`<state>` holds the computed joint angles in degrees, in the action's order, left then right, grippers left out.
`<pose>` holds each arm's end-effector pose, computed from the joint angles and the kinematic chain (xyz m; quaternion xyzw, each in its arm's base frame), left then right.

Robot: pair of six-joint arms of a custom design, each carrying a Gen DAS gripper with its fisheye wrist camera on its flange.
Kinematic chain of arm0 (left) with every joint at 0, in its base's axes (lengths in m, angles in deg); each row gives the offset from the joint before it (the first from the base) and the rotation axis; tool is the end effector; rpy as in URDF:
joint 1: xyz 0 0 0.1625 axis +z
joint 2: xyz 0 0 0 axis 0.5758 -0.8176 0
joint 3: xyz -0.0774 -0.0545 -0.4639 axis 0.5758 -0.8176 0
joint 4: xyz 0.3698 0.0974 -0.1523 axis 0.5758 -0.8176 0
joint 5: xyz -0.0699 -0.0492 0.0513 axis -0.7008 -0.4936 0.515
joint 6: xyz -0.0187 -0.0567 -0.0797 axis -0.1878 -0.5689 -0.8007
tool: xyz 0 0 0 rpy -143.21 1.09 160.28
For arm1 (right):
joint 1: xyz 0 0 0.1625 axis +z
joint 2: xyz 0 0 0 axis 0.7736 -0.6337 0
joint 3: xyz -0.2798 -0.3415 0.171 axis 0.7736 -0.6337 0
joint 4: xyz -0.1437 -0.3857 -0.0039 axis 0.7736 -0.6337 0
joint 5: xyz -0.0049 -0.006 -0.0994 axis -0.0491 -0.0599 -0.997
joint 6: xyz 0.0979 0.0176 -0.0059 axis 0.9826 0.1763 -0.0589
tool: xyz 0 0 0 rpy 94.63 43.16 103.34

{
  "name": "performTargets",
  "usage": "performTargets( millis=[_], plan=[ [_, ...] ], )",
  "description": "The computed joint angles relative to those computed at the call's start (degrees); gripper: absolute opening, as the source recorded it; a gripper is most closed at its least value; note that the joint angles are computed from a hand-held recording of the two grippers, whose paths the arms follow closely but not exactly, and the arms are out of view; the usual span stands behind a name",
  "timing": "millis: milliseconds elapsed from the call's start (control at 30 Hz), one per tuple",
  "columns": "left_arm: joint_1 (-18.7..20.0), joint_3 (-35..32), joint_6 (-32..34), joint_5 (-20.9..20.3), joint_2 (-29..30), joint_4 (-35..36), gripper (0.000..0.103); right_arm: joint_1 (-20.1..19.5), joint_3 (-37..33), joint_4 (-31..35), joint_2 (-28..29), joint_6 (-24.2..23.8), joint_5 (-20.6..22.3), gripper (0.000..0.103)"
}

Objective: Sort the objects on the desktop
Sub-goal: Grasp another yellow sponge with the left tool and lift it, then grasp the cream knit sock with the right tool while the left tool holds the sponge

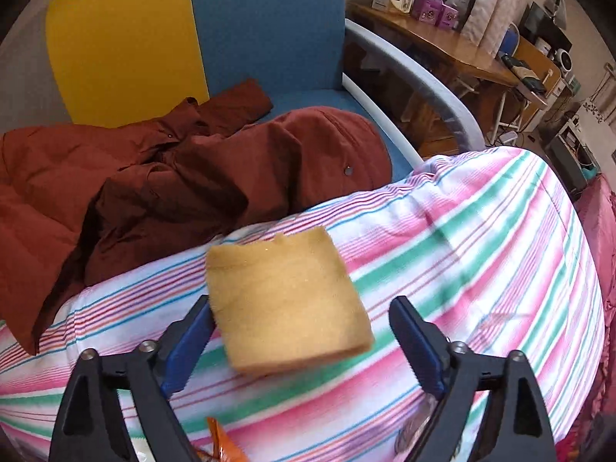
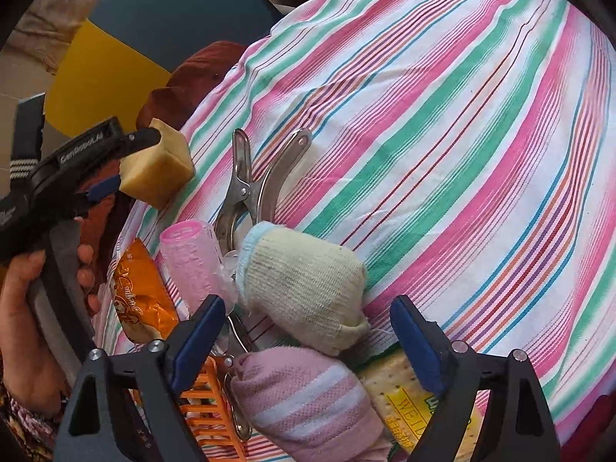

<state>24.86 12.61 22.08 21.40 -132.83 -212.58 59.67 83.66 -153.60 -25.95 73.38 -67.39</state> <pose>-0.1724 -0.6997 0.2473 0.1754 0.9155 -0.1432 0.3326 0.3054 -0.5703 0.1087 -0.1277 -0.9603 0.1825 0.1682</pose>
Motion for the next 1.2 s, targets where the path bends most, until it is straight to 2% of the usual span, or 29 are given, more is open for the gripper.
performTargets(
  millis=[67,167,200,267,367,467,600,700,767,800,967,1067,1200],
  plan=[
    [0.13,0.40,0.15,1.50,0.64,-1.18,0.094,0.11,-0.04,0.40,0.05,-0.03,-0.06,0.089],
    [1.42,-0.39,-1.81,1.25,1.59,3.71,0.094,0.10,0.12,0.44,-0.05,0.14,0.22,0.089],
    [1.97,-0.36,-2.41,0.62,1.59,4.36,0.095,0.10,0.17,0.50,-0.10,0.26,0.22,0.089],
    [3.00,1.22,-2.04,-2.44,0.47,-0.20,0.095,0.15,0.29,0.57,-0.17,0.46,0.05,0.089],
    [3.25,1.78,-0.17,-4.53,-0.48,-1.76,0.085,0.31,0.36,0.58,-0.20,0.40,-0.20,0.089],
    [2.47,2.92,1.16,-2.32,-1.26,-1.62,0.081,0.34,0.48,0.67,-0.32,0.67,-0.48,0.089],
    [2.33,4.26,0.87,-3.28,-3.10,-2.20,0.078,0.40,1.11,0.56,-0.72,1.38,-1.41,0.089],
    [1.45,5.88,1.84,-3.90,-5.10,-4.92,0.077,0.68,1.34,0.79,-0.80,1.04,-2.51,0.083],
    [0.83,7.00,2.81,-5.17,-6.71,-6.76,0.077,0.92,1.54,0.12,-0.82,-0.26,-2.74,0.071],
    [0.49,7.81,3.40,-5.45,-7.60,-7.62,0.077,0.84,1.78,-0.85,-0.85,-1.49,-1.54,0.061],
    [-1.80,11.53,7.70,-6.34,-11.57,-11.77,0.077,1.54,1.81,0.22,-0.81,-2.91,-2.00,0.059],
    [-2.83,13.92,7.70,-7.52,-14.33,-12.70,0.077,1.89,2.56,-0.70,-1.31,-3.41,-2.23,0.056],
    [-3.49,17.37,6.09,-9.38,-18.36,-13.05,0.077,3.49,3.43,-4.51,-1.78,-5.63,-5.66,0.055]
  ],
)
